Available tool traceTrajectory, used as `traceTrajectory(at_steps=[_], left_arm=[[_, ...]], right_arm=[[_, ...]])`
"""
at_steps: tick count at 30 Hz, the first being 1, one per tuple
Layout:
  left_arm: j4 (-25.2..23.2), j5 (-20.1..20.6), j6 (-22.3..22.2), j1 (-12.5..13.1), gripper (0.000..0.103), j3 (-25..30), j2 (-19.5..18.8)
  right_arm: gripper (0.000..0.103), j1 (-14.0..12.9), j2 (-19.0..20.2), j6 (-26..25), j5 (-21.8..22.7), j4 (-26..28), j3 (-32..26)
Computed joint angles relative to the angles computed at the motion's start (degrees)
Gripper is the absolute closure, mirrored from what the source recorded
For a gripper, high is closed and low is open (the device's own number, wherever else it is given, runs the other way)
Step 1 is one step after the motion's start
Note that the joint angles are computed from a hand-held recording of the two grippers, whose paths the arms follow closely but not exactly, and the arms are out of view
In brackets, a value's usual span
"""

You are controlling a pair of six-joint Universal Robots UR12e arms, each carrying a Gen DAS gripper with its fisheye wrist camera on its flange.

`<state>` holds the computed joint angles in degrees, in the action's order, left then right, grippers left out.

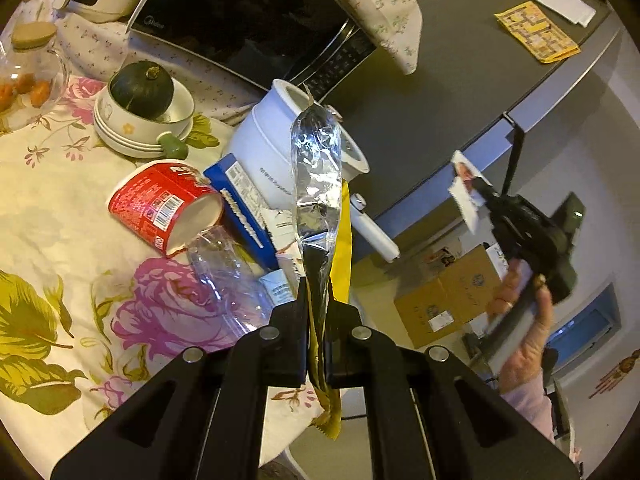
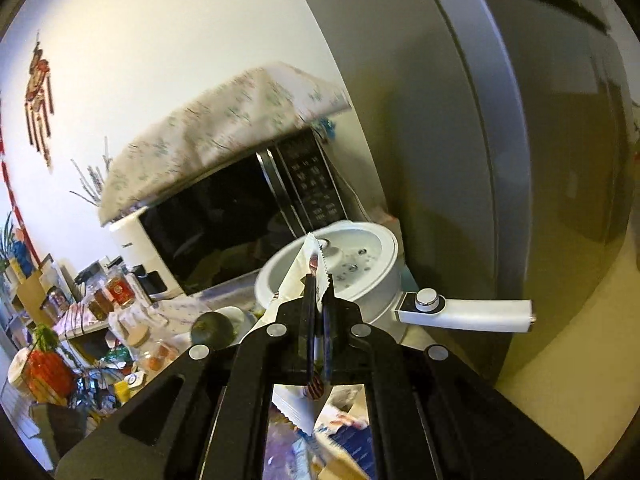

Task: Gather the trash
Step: 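Carry the white paper scrap over the bin and open the right tool, then carry the silver foil wrapper over the bin and open the left tool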

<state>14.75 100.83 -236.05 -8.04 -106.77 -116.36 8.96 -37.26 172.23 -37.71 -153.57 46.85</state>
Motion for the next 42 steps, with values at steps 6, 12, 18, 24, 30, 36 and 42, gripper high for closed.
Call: traceTrajectory(at_steps=[6, 12, 18, 24, 30, 36, 42], left_arm=[[1.2, -0.3, 0.0, -1.0, 0.098, 0.0, 0.1], [2.0, -0.1, 1.8, -2.9, 0.098, 0.6, 0.3], [1.2, -1.1, 2.7, -4.8, 0.098, 1.3, -0.3], [-1.8, -3.8, 2.8, -6.2, 0.098, 2.8, -1.6], [-4.8, -6.0, 3.3, -7.5, 0.098, 4.9, -3.4], [-7.3, -7.7, 4.7, -8.4, 0.098, 7.6, -5.1], [-10.0, -9.9, 6.0, -8.9, 0.097, 10.1, -6.8]], right_arm=[[0.101, -2.7, -8.6, -3.4, 0.2, -2.5, 14.0], [0.101, -5.0, -15.4, -10.5, -4.9, 1.4, 26.2], [0.100, -6.7, -18.7, -15.3, -12.9, 3.5, 34.8], [0.094, -7.1, -19.0, -18.4, -20.7, 8.0, 38.1], [0.037, -7.4, -19.1, -16.4, -27.1, 2.3, 41.4], [0.016, -7.2, -18.6, -12.5, -34.7, -9.0, 43.0], [0.008, -7.6, -18.0, -8.7, -38.2, -9.3, 42.3]])
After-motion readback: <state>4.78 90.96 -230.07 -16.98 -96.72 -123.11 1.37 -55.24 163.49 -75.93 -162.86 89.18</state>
